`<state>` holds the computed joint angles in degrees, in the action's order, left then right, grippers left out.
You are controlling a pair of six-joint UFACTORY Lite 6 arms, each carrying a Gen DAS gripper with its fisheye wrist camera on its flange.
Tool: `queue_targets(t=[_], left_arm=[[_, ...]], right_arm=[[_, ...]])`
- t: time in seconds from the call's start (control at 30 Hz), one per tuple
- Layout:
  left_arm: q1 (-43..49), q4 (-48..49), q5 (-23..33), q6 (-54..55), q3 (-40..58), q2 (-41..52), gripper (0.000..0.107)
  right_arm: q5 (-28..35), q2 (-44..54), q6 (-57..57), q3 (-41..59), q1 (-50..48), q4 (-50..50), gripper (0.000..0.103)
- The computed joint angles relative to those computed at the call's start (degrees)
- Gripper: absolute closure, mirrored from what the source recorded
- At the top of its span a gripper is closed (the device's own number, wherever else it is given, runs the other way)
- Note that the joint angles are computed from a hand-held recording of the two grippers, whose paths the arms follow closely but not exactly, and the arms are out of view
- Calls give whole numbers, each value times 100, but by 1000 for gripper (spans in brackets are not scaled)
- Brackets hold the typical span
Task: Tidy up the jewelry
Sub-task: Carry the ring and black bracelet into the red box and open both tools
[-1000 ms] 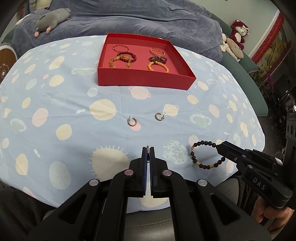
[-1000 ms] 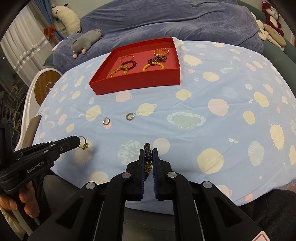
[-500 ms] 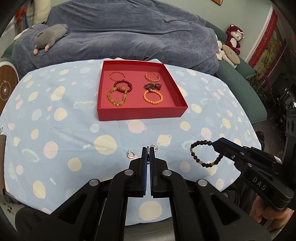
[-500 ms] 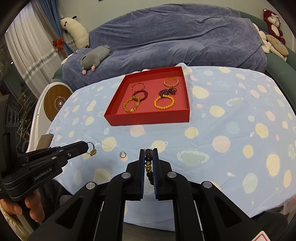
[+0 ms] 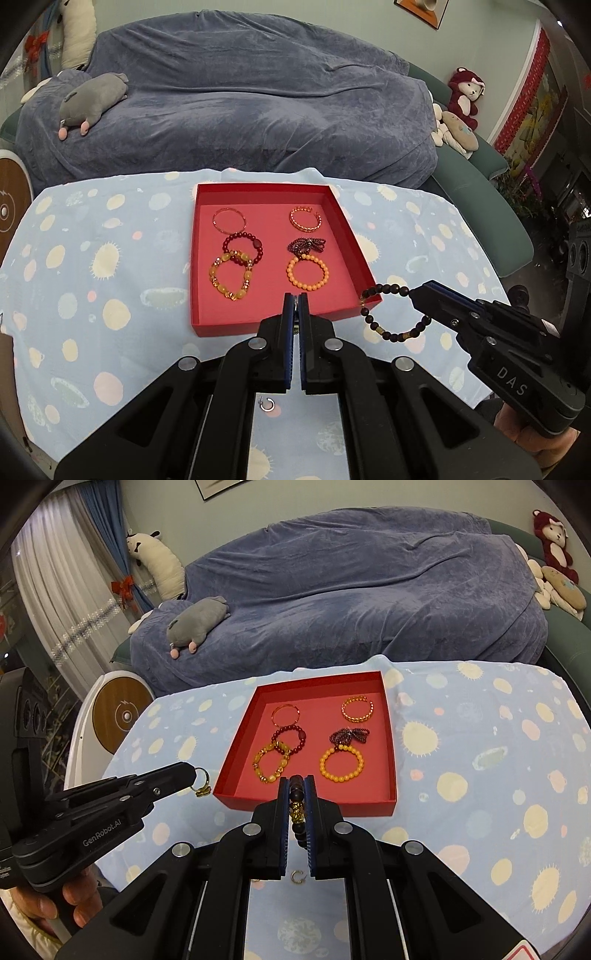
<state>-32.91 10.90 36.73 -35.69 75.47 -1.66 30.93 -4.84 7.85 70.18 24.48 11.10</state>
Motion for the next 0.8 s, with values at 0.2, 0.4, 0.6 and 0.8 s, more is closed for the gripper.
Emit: queue_targets(t=[0.2, 0.4, 0.6, 0.8], left_arm=[[431, -592, -312, 672, 398, 757, 105], [801, -1379, -610, 1420, 617, 1431, 105], [999, -1864, -756, 1938, 843, 2076, 105], [1095, -2055, -854, 2126, 884, 2538, 105]], right_arm=[[-181, 1024, -312, 586, -155, 348, 95], [-367, 1919, -815, 962, -297, 1011, 95], [-447, 2667, -1389, 1242, -451, 1784, 95], [-473, 3215, -1232, 1502, -480, 1519, 95]])
